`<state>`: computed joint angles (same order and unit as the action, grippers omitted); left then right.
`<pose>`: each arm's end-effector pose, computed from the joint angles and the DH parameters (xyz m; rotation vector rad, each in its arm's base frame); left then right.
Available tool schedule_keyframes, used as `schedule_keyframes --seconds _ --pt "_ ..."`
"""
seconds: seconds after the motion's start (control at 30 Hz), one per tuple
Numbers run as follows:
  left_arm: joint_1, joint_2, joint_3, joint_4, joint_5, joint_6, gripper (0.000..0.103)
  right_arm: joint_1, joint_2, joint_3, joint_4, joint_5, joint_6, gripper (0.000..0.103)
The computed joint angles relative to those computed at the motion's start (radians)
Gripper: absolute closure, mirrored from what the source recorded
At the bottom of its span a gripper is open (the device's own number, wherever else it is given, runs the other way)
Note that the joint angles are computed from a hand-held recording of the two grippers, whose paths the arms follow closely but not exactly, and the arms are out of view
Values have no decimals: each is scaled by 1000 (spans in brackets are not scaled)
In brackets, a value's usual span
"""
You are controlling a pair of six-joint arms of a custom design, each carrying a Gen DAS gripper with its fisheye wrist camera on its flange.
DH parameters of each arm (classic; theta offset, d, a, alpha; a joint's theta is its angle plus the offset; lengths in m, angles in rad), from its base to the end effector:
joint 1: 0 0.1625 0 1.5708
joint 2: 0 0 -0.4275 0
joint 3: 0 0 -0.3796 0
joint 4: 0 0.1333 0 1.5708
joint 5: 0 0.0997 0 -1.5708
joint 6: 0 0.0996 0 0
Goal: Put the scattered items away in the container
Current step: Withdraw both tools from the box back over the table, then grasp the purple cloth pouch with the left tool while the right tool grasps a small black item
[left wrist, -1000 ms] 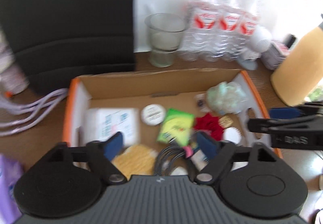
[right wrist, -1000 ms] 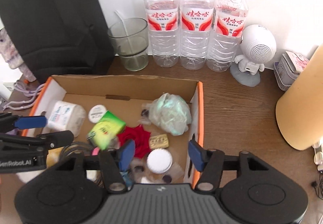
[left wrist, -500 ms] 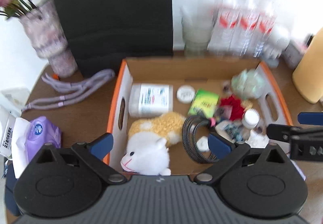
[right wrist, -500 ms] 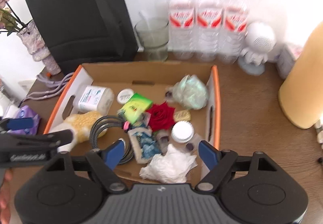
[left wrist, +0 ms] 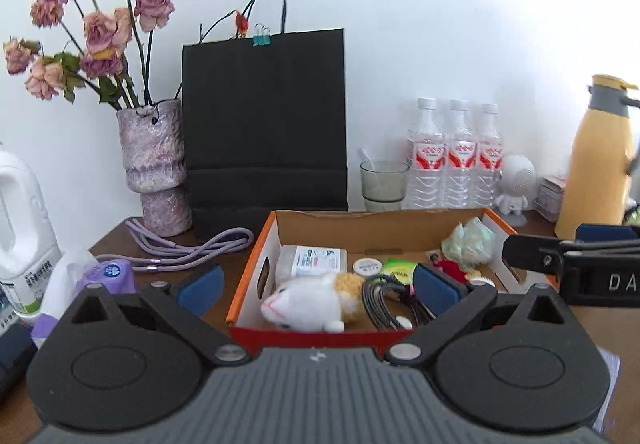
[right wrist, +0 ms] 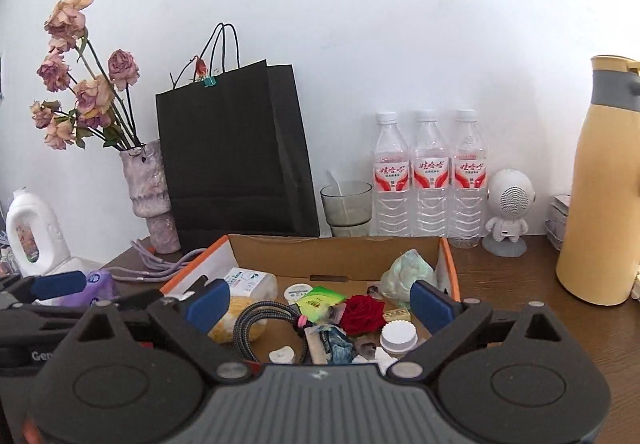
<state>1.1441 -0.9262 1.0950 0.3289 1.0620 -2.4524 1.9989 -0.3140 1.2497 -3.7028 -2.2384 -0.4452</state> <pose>-0.1076 -0.6760 0.3113 0.8886 2.0756 -1.2397 0.3728 -0.6444 0.0531 0.4381 -2.1112 1.4236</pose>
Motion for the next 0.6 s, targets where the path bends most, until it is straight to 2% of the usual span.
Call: schedule_keyframes --seconds 0.13,0.23,0.3,0.37,0.43,0.5,0.6 --pt "12 -151 248 -49 72 52 0 37 -48 232 -144 -17 90 5" --pt "32 -227 381 4 129 14 0 77 -44 379 -255 -102 137 4" --pt "52 -233 401 86 182 -21 0 92 -46 459 -275 -160 221 4" --pt "53 -224 410 113 193 -11 0 87 -80 541 -219 -172 289 6" --pt "38 -208 414 86 164 6 0 76 -91 568 -212 -205 289 12" --pt "26 -178 386 85 143 -10 0 61 -100 568 -204 -246 306 26" --pt "21 -152 353 107 180 -36 0 28 -117 567 -228 -215 290 38"
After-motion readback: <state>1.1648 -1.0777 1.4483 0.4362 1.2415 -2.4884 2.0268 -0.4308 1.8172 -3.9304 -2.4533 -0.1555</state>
